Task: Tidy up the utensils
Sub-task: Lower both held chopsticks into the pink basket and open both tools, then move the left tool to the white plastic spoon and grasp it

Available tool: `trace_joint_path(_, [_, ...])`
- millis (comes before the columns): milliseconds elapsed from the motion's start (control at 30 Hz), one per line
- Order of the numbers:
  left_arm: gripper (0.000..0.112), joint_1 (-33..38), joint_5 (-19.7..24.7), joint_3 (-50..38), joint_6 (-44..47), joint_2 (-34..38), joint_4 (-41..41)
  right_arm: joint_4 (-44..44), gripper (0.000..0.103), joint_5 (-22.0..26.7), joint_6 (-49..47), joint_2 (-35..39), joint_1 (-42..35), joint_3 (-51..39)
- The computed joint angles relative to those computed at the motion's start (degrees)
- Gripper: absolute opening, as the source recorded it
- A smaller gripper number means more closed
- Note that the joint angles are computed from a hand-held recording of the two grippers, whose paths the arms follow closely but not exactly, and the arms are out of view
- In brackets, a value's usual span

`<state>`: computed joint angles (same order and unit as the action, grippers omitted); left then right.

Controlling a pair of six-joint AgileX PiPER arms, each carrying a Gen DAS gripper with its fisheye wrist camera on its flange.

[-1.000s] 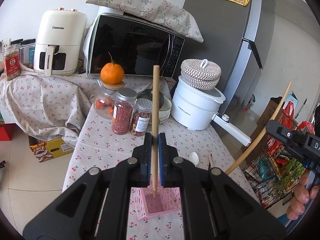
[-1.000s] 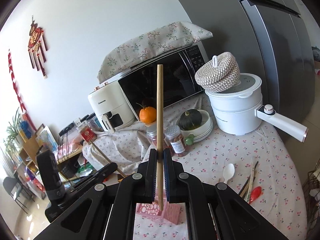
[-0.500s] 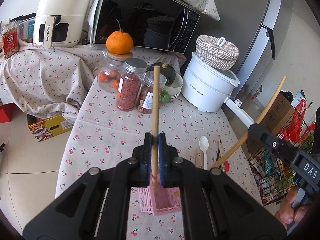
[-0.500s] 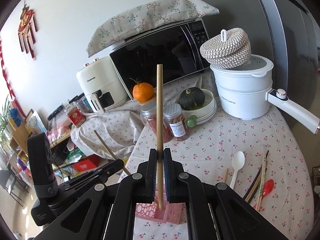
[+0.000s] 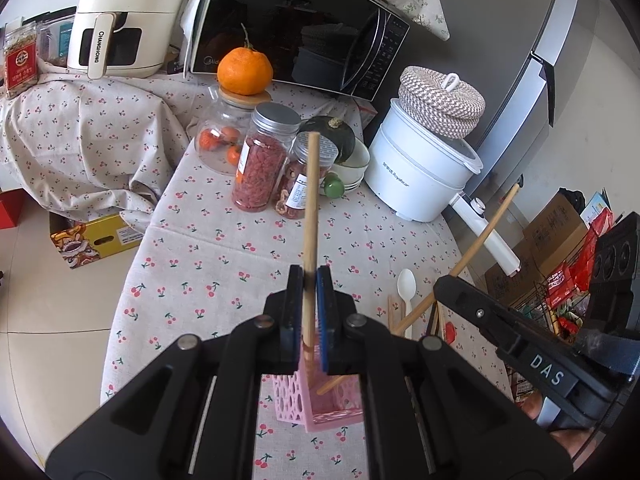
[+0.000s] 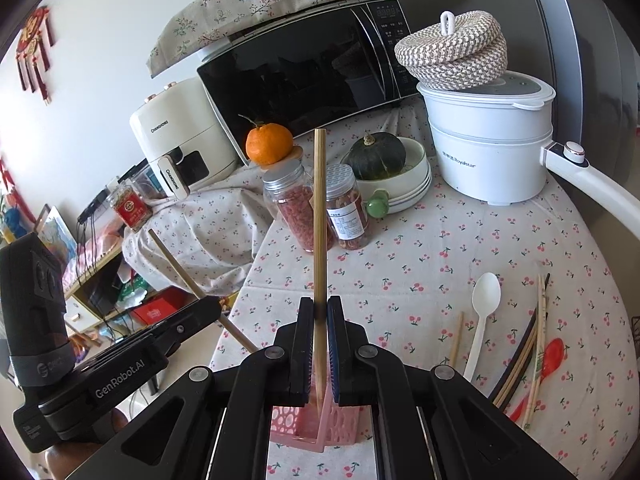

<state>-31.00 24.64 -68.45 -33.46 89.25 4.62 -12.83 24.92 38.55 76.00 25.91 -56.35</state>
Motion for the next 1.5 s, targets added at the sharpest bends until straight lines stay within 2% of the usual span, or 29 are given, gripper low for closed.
trace_joint_path(67, [0.008,-0.71,0.76,-0.31,-2.86,-0.01,2.97,3.79,0.009,-0.77,-3.24,-0.41,-1.00,0.58])
trace_joint_path(133, [0.014,-0.97,1.21,-0.47,-2.98,-0.26,3.23,7.30,0.014,-1.06,-6.65,-1.24,-1.91,0.89])
trace_joint_path(200, [0.030,-1.37,1.42,-0.40,-3.66,-0.77,3.97,7.81,0.018,-0.76,-7.69,-2.76,-2.20,1.21])
trace_joint_path(300, [0.047,-2.34,1.91,-0.13,-5.11,-1.97,5.81,8.67,0.023,0.62,-9.41,-6.04,-2.72,1.73])
trace_joint_path(467, [0.069,-5.09,4.55,-0.14,-6.12,-3.83,7.93,12.29,0.046,4.49,-14.76,-13.80,-5.82,3.38])
trace_joint_path(500, [0.077,-5.56,5.41,-0.47,-4.74,-3.93,6.93,13.53,0.047,5.85,-16.64,-15.35,-7.01,3.72])
trace_joint_path(533, [0.080,-6.29,6.78,-1.05,-3.91,-3.79,6.46,13.91,0.049,7.57,-17.95,-16.84,-8.11,3.90])
trace_joint_path(667, [0.084,-10.65,11.38,-2.71,-5.64,-3.35,8.97,15.63,0.061,14.34,-24.72,-23.17,-14.70,5.89])
trace_joint_path(867, [0.092,-17.98,16.52,-6.94,-7.17,-0.81,10.47,31.26,0.070,25.47,-47.83,-27.62,-38.18,8.48])
trace_joint_path(1033, [0.099,-22.97,21.55,-12.94,-8.05,4.07,11.58,36.37,0.073,32.29,-59.08,-26.62,-52.59,9.87])
trace_joint_path(1133, [0.101,-24.60,24.32,-17.34,-6.84,7.65,10.99,36.74,0.075,33.83,-62.67,-25.35,-56.65,10.48])
trace_joint_path(1267, [0.102,-26.97,28.61,-24.10,-7.00,13.39,12.50,36.36,0.077,33.27,-65.77,-23.42,-59.08,11.51])
trace_joint_path(1500, [0.102,-25.82,39.47,-44.76,-4.61,28.67,8.74,38.92,0.077,29.77,-67.45,-16.20,-60.93,12.40])
